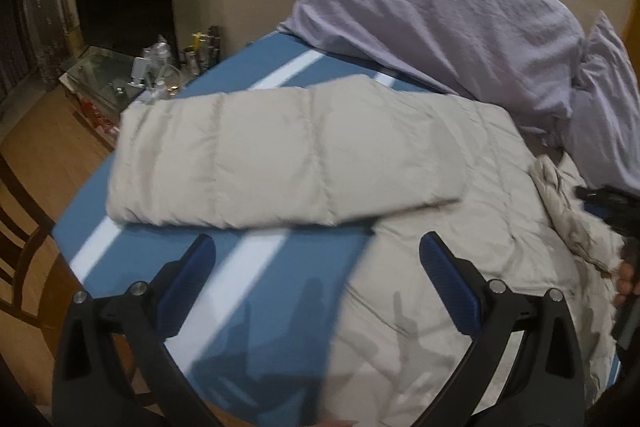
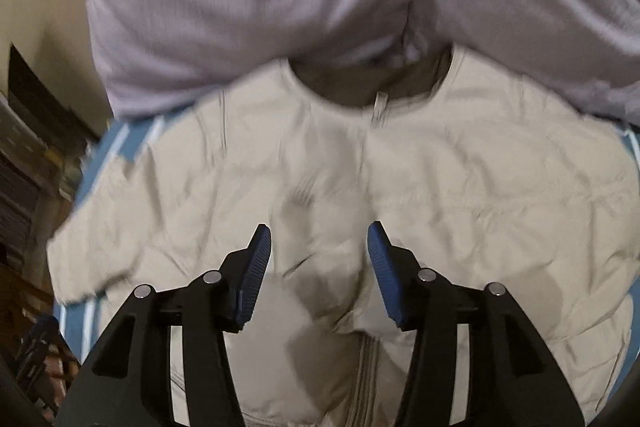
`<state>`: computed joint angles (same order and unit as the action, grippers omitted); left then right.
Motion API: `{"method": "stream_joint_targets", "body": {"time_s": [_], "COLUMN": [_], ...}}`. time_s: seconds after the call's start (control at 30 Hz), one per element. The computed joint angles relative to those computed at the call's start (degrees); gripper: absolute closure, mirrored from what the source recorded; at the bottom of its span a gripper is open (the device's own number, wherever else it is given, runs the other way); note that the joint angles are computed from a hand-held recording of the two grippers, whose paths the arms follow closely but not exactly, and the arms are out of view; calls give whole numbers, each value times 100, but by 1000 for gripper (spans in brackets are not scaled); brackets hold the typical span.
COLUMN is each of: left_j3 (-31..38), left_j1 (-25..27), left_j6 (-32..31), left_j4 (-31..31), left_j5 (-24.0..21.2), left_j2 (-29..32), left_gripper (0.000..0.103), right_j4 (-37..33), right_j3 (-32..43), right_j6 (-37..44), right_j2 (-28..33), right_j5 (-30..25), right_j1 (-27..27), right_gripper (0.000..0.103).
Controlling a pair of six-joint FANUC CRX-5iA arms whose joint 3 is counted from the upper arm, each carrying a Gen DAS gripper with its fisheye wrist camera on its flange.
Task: Fold large clothes
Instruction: 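Fold the held sleeve across the jacket body with the right gripper, release, then grasp the other sleeve cuff with the left gripper and lift it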
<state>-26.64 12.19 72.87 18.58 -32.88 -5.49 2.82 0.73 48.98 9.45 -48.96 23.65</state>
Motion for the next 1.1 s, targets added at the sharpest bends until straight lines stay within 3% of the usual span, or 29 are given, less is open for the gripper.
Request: {"method": "stream_joint_targets", "body": {"time_s": [0.07,0.23,0.3,0.4,0.53,0.73,0.9,1.0,1.1], "left_j3": [133,383,519,676,937,1297,1265,1246,1247], "left_j1": [79,311,438,641,861,1164,1396,1448,1434], "left_j6": [162,313,379,411,734,1081,823,809,1104], "left_j4": [-171,-305,-327,-296,-552,-776,-154,105,-64], "left_j5": [-5,-16,-79,-162,-295,-522,-662,-767,-692], "left_j2": [97,339,474,646,845,1241,1532,1672,1692], "left_gripper": [2,2,2,2,2,2,2,11,13], "right_j4": [414,504,515,838,448,335,346,408,415], "right_j3": [-189,-7,43,-99,161,-135,-392,-592,-746], "right_j6": [-480,-520,-396,-399,-123,-95,-125,-215,-301], "right_j2": [-59,332,490,591,625,118,-179,-374,-527], "right_j5": [195,-210,-361,-363,-612,-441,-422,-416,-420], "right_j1": [-8,0,81,248,129,45,-26,-72,-139], "right_gripper": [50,48,38,32,31,24,23,23,23]}}
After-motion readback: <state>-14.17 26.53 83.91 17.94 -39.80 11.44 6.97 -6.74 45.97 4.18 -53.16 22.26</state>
